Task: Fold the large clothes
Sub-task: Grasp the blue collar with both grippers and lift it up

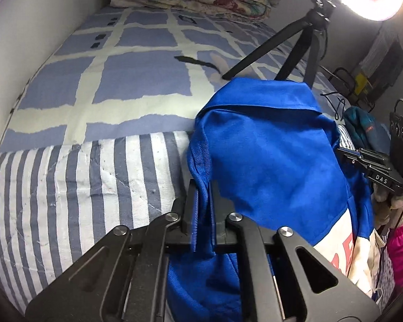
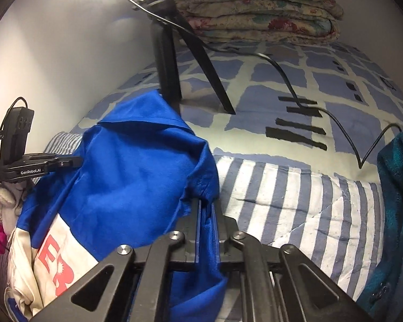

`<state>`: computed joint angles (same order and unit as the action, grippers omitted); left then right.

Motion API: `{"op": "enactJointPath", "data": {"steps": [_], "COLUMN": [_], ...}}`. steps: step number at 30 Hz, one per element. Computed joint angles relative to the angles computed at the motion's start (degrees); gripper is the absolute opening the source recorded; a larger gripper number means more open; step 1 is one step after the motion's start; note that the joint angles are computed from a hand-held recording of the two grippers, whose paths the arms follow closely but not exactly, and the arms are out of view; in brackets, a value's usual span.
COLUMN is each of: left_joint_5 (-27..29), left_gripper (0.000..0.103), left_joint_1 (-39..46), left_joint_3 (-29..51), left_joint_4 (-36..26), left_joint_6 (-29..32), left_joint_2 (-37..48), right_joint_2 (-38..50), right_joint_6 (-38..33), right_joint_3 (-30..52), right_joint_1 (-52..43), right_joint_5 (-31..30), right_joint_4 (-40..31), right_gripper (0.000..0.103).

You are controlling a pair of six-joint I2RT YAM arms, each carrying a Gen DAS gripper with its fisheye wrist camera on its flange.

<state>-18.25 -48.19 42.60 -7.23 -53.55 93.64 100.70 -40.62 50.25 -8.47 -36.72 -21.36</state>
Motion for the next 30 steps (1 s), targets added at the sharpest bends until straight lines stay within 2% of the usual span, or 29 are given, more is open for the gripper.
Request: {"op": "enactJointPath", "data": {"steps": [3, 4, 5, 6, 7, 8, 9, 11, 12, 13, 16, 22, 26, 30], "left_joint_5": [-3.1, -2.9, -1.9, -1.3, -0.3, 0.8, 1.0, 1.7, 1.4, 0.6, -1.9, -6.1, -11.9, -17.1], "left_gripper": [0.006, 0.012, 0.016, 0.030, 0.042, 0.042, 0.042, 0.021, 0.008, 0.005, 0.003, 0.002, 0.002, 0.002], "left_joint_1": [-1.4, -1.2, -0.4, 0.4, 1.3, 2.1, 2.3, 2.1, 1.6, 1.1, -0.3, -3.4, -8.8, -15.2], "left_joint_3": [1.1, 0.8, 0.0, -0.7, -1.2, -1.7, -1.7, -0.6, 0.8, 1.9, 2.5, 1.6, 4.9, 8.7], "left_joint_4": [-2.5, -2.2, -1.2, -0.4, 0.6, 1.9, 2.6, 3.2, 1.9, 0.7, -0.5, -3.1, -10.0, -18.5], "left_joint_6": [1.8, 2.0, 2.3, 2.0, 1.7, 1.7, 1.8, 3.3, 3.8, 4.2, 3.8, 1.1, -0.3, -5.1], "left_joint_2": [-0.6, -0.9, -1.4, -1.6, -1.5, -1.0, -0.5, 1.4, 2.6, 3.3, 2.1, -4.6, -7.6, -10.1], "right_joint_2": [-1.2, -1.0, -0.9, -0.9, -0.7, -0.4, 0.0, 1.8, 2.0, 1.7, -1.5, -8.5, -14.7, -21.0], "right_joint_6": [-1.1, -1.4, -1.6, -1.2, -1.0, -0.3, 0.9, 1.7, 1.9, 1.6, 1.1, 2.1, 1.0, -1.7], "right_joint_3": [-0.2, 0.1, 0.6, 0.7, 0.8, 1.0, 1.1, 2.2, 2.1, 1.5, -1.1, -2.5, -2.0, -1.2], "right_joint_1": [0.1, 0.1, 0.4, 0.4, 0.4, 0.5, 0.8, 1.5, 1.9, 2.4, 3.6, 0.8, -2.9, -6.5], "right_joint_5": [0.1, 0.2, 0.6, 1.2, 1.1, 1.3, 1.6, 1.7, 2.1, 2.5, 4.4, 1.8, -2.6, -6.4], "right_joint_4": [-0.8, -1.0, -1.7, -1.5, -1.5, -1.2, -0.3, -1.0, -0.8, -0.2, 1.9, -0.5, -6.6, -14.3], "right_gripper": [0.004, 0.006, 0.010, 0.017, 0.032, 0.038, 0.038, 0.034, 0.023, 0.013, 0.005, 0.002, 0.001, 0.001]}}
